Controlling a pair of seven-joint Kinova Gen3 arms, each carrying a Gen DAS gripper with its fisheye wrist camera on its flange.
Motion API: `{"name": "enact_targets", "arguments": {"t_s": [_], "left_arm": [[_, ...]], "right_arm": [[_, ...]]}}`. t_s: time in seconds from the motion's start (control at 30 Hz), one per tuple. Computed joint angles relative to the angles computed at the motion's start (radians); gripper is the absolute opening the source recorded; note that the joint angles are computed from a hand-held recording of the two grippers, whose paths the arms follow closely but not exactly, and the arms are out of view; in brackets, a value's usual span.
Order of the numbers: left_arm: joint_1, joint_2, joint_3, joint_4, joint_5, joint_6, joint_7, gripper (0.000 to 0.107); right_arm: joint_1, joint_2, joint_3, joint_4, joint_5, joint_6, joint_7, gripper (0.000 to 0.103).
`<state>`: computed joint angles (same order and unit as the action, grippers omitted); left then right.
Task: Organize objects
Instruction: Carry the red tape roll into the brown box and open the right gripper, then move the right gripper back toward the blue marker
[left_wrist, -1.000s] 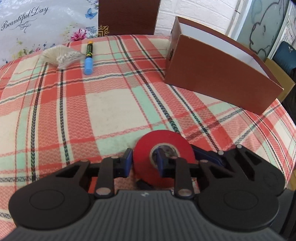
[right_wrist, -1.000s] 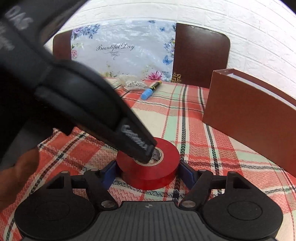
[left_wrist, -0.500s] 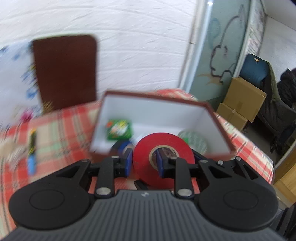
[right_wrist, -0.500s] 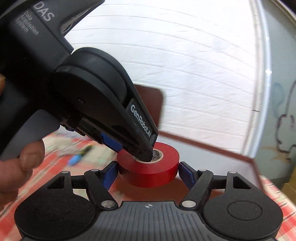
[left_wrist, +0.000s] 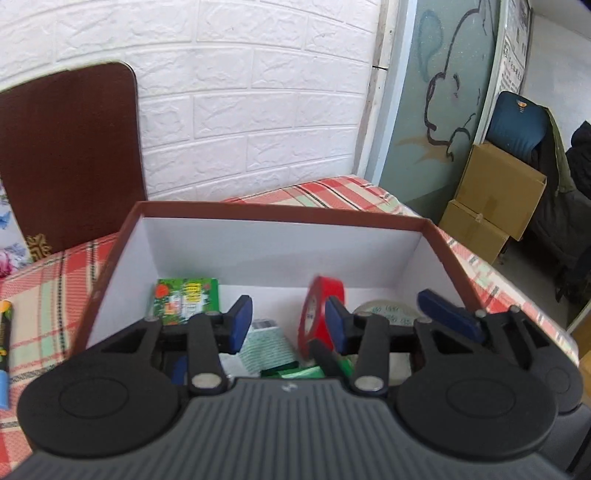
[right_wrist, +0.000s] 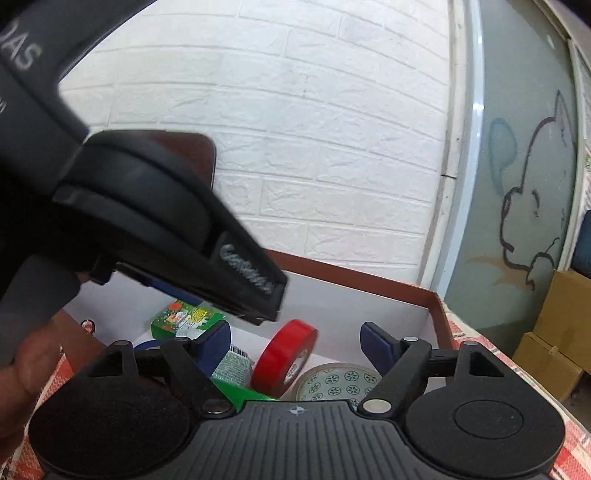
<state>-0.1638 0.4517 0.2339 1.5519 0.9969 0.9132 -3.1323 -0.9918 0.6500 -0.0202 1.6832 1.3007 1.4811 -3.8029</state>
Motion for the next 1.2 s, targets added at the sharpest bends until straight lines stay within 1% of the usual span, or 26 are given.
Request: {"name": "enact_targets", "arguments": {"t_s": [0.1,0.23,0.3,0.37,0.47,0.63,0.73,0.8,0.9,1.0,1.2], "left_arm": [[-0.044,-0.017,0.001,0.033,0.038,0.024,-0.056,0.052],[-0.085,-0.045,-0.019,0.072,0.084,0.079,-0.129,0.053],[-0.094,-0.065,-0.034,0.099,0.108,0.090,-0.175,0.054],[-0.097,-0.083,-0.054,0.122,0.119,0.097,-0.210,0.055],[-0.104,-0.102,-0.081,0.148,0.133,0.111,-0.255,0.056],[-0.109,-0.123,-0.120,0.175,0.139,0.109,-0.283,0.057],[-0.109,-0.130,-0.137,0.186,0.130,0.090,-0.275,0.059],[-0.109,-0.134,-0.145,0.190,0.119,0.072,-0.268,0.060],[-0.117,-0.139,-0.151,0.202,0.109,0.049,-0.278,0.061],[-0.125,-0.139,-0.156,0.216,0.105,0.022,-0.292,0.064],[-0.143,-0.128,-0.164,0.235,0.076,-0.035,-0.296,0.069]], "right_arm": [[-0.035,0.022,0.002,-0.014,-0.004,0.044,-0.055,0.076],[-0.094,0.078,0.011,-0.075,-0.023,0.128,-0.058,0.076],[-0.118,0.081,0.004,-0.087,-0.036,0.152,-0.071,0.076],[-0.119,0.092,0.017,-0.121,-0.035,0.159,-0.060,0.076],[-0.138,0.093,0.016,-0.123,-0.050,0.169,-0.078,0.076],[-0.164,0.104,0.008,-0.153,-0.089,0.191,-0.065,0.078],[-0.169,0.098,0.001,-0.154,-0.119,0.178,-0.082,0.078],[-0.187,0.107,0.000,-0.180,-0.141,0.182,-0.078,0.078],[-0.203,0.108,0.002,-0.189,-0.163,0.170,-0.091,0.079],[-0.203,0.100,-0.003,-0.176,-0.170,0.127,-0.119,0.080],[-0.207,0.105,0.004,-0.190,-0.169,0.038,-0.117,0.080]]}}
